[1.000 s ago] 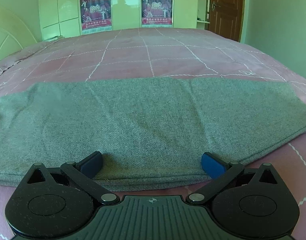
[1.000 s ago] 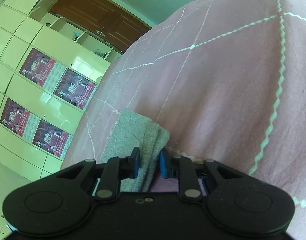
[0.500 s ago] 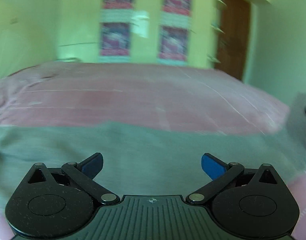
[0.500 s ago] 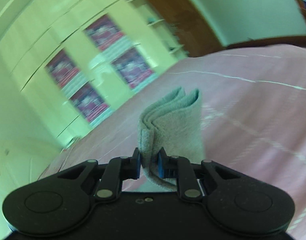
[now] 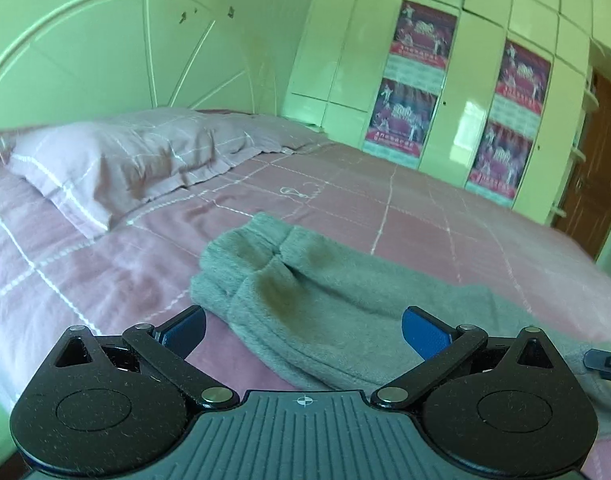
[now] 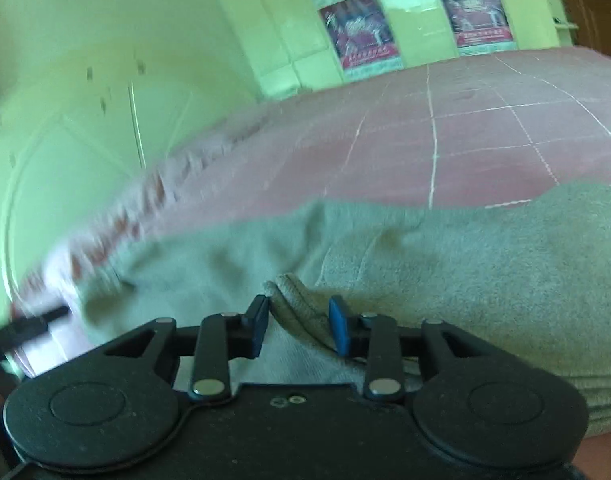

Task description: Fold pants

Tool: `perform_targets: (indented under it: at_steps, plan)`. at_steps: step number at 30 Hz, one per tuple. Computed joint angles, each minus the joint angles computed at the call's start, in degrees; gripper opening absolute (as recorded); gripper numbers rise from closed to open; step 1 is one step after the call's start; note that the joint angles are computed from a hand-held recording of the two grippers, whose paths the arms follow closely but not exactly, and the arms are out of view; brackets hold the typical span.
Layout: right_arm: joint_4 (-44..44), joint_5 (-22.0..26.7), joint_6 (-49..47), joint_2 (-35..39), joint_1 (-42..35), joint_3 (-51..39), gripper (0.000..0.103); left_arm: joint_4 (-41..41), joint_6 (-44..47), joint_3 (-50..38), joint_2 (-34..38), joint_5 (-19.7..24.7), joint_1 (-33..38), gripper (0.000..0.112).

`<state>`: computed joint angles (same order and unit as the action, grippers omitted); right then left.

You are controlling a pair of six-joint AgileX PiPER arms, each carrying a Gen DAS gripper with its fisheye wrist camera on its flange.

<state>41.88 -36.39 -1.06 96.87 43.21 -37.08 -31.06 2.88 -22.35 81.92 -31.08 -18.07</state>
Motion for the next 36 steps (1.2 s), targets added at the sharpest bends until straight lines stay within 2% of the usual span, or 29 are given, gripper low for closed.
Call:
perform_targets:
  at_steps: [1,3,5,7,9,10,12,14,16,20,21,23,26,28,29,30,31,34,35,36]
  plan:
    - [1.9,-2.5,-0.9,-1.9,-0.4,1.9,0.023,5.7,-5.7,-0.8,0.3,2.0,1.4,0.103]
    - [4.1,-6.8,0.1,-5.5,-0.9,6.0,0.026,17.2,-16.7,-2.1,2.0,2.1,0.2,0.103]
    - [1.0,-6.9,4.5,-7.6,-3.5,8.9,0.027,25.6,-20.6,-4.6,4.7,1.3,-3.4,0.103]
    - [-4.0,-7.9,10.4,-7.7,-5.0,12.0,0.027,24.8,-18.7,-9.2,8.2,3.8,-8.5,0.103]
    - [-13.5,-5.7,18.2,-8.6,-7.1,13.9,0.028,15.3,-10.3,-12.0,10.8,4.6,-12.8,0.103]
    - [-15.1,-4.5,18.7,-7.0,-5.8,13.4,0.028,10.3,-6.7,-13.4,12.1,5.3,-13.8,0.103]
    - [-13.2,-3.0,12.7,-4.2,-2.1,11.5,0.027,0.3,-0.8,-15.2,12.9,6.4,-14.2,0.103]
    - [-3.8,-2.2,1.3,-2.6,2.6,9.1,0.028,-9.6,6.2,-16.1,12.8,6.8,-13.5,0.103]
    - [4.3,-3.0,-10.0,-0.8,6.1,6.2,0.028,-14.3,8.8,-15.1,11.9,6.0,-12.3,0.103]
    - [11.7,-2.0,-27.4,2.7,9.0,-0.3,0.038,-9.7,1.1,-10.0,8.9,4.6,-6.2,0.103]
    - [13.7,-1.9,-31.7,3.6,9.4,-1.6,0.047,-9.3,0.1,-9.0,8.3,4.4,-5.0,0.103]
    - [18.0,-1.9,-39.0,5.9,9.7,-4.4,0.050,-5.0,-5.0,-7.7,8.2,5.0,-1.3,0.103]
    - [22.7,0.8,-45.9,8.7,8.7,-8.7,0.046,-5.2,-4.0,-6.8,8.4,5.1,1.5,0.103]
    - [27.7,-0.8,-50.5,11.2,8.9,-11.8,0.028,-3.3,-5.1,-6.3,8.2,6.2,3.5,0.103]
    - [27.9,-1.2,-49.6,11.2,8.7,-12.3,0.017,-3.2,-4.6,-6.4,8.5,6.7,4.1,0.103]
    - [27.1,-0.6,-46.8,10.8,8.0,-12.5,0.011,-2.9,-4.1,-6.6,8.7,7.3,4.8,0.103]
    - [26.1,-1.0,-43.7,10.3,7.6,-12.4,0.009,-1.6,-4.8,-6.5,8.7,7.8,5.6,0.103]
    - [18.3,-7.9,-33.0,8.5,9.5,-10.0,0.008,3.3,-8.9,-5.6,8.2,8.1,7.6,0.103]
    - [15.6,-7.5,-31.2,8.2,9.4,-9.8,0.008,4.0,-9.7,-5.2,8.1,7.9,7.8,0.103]
    - [14.0,-4.8,-31.1,8.7,8.8,-10.7,0.008,5.3,-10.8,-5.3,8.3,8.0,8.0,0.103]
